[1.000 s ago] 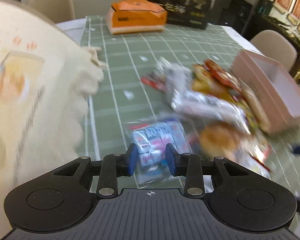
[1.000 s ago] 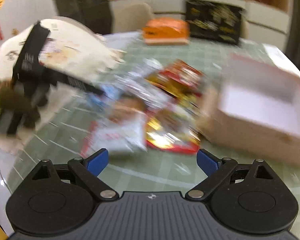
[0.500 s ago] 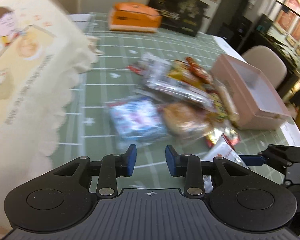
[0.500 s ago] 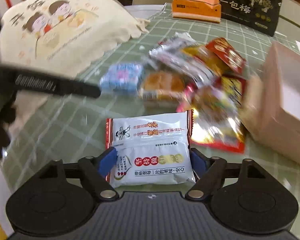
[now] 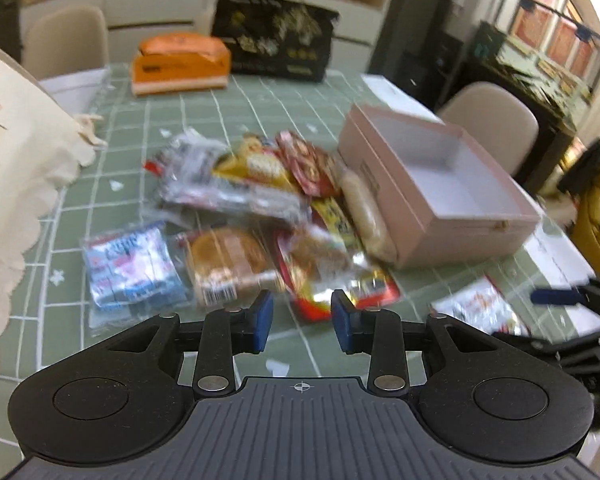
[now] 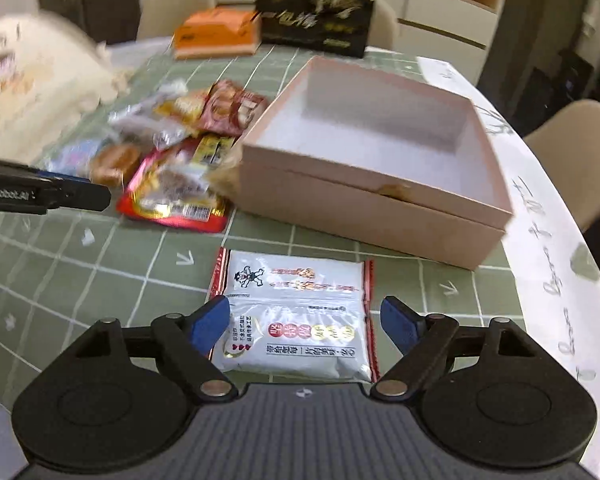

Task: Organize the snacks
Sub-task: 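Grasp the long clear-wrapped stick snack with the left gripper while the right gripper holds the biscuit packet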

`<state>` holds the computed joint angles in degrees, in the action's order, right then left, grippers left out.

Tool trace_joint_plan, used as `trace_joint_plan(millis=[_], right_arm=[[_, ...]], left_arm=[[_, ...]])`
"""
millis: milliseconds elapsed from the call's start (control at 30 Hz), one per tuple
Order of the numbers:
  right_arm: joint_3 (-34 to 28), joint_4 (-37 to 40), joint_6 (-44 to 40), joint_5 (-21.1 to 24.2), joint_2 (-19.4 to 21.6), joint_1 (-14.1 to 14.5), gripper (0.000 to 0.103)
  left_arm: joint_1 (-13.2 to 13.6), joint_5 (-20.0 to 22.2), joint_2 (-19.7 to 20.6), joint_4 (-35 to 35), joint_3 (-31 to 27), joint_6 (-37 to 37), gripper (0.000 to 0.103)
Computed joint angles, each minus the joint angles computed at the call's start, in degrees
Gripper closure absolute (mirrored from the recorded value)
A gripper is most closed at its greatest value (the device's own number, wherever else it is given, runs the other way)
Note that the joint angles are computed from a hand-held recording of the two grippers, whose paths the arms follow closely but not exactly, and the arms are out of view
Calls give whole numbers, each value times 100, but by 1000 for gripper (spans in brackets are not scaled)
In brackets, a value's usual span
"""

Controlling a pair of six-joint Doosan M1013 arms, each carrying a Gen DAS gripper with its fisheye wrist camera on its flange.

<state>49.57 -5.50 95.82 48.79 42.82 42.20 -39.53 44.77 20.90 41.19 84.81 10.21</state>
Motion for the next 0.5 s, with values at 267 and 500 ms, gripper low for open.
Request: trace_joint_plan(millis=[267, 500], right_arm=[[173, 347, 222, -139, -96, -87, 20], [146, 530, 9, -188, -90, -207, 20]], left_arm=[[185, -153, 392, -646, -627, 696, 66], [500, 184, 1066, -1490, -1659, 2412, 67]])
